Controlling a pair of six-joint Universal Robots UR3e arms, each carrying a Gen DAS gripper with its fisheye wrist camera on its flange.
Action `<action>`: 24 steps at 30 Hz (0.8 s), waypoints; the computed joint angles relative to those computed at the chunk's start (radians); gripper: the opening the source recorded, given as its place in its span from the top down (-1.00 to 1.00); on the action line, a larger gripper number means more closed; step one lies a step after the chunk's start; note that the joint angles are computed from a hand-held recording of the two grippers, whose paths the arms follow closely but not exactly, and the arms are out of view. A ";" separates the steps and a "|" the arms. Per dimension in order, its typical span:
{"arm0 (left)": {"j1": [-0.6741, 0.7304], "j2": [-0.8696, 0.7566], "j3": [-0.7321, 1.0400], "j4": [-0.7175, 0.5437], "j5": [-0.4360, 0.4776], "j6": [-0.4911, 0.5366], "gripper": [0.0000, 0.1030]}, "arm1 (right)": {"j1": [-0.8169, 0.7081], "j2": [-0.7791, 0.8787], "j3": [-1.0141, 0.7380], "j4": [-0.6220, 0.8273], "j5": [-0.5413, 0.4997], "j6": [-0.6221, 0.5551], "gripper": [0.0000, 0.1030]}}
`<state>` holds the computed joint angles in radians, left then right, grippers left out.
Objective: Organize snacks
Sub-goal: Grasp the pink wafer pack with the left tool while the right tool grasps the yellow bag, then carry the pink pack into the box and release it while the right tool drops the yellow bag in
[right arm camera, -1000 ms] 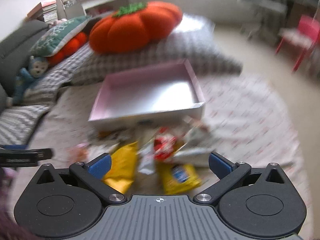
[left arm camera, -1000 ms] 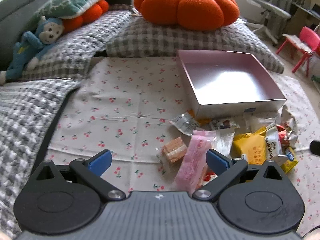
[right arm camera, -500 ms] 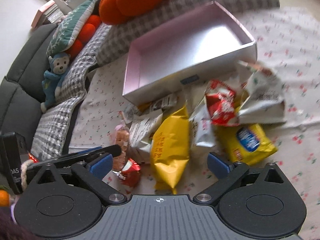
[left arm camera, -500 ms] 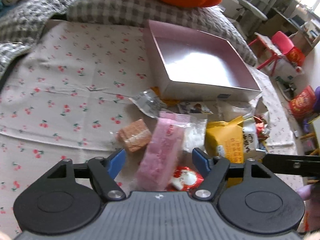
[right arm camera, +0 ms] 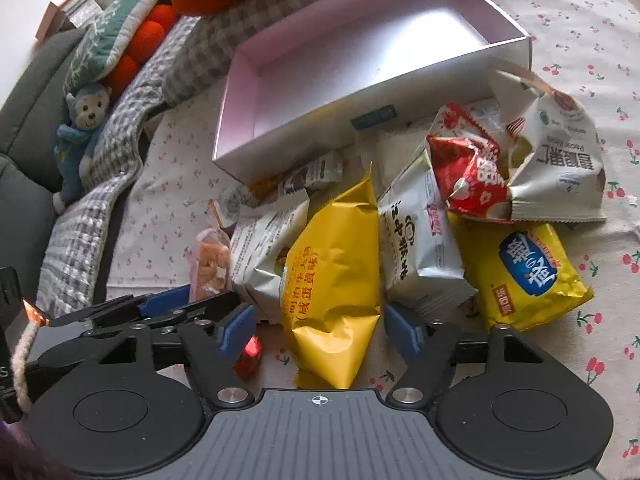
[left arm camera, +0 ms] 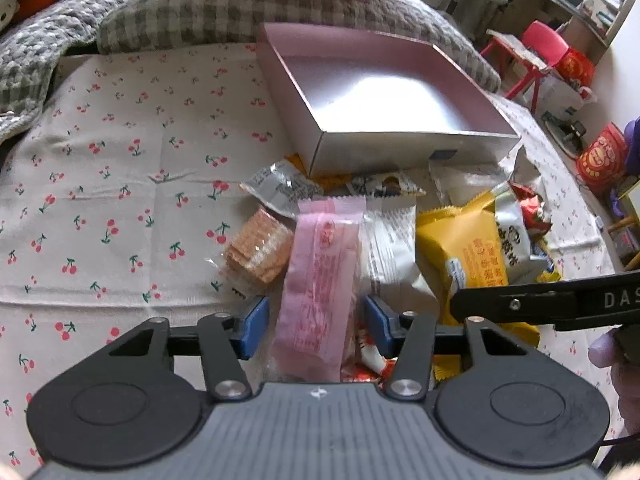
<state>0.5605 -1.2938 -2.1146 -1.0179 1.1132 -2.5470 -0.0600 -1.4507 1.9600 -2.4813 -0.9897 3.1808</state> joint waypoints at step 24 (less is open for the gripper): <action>0.053 0.055 0.061 -0.146 -0.050 -0.031 0.43 | -0.038 -0.073 -0.005 0.018 0.035 0.051 0.28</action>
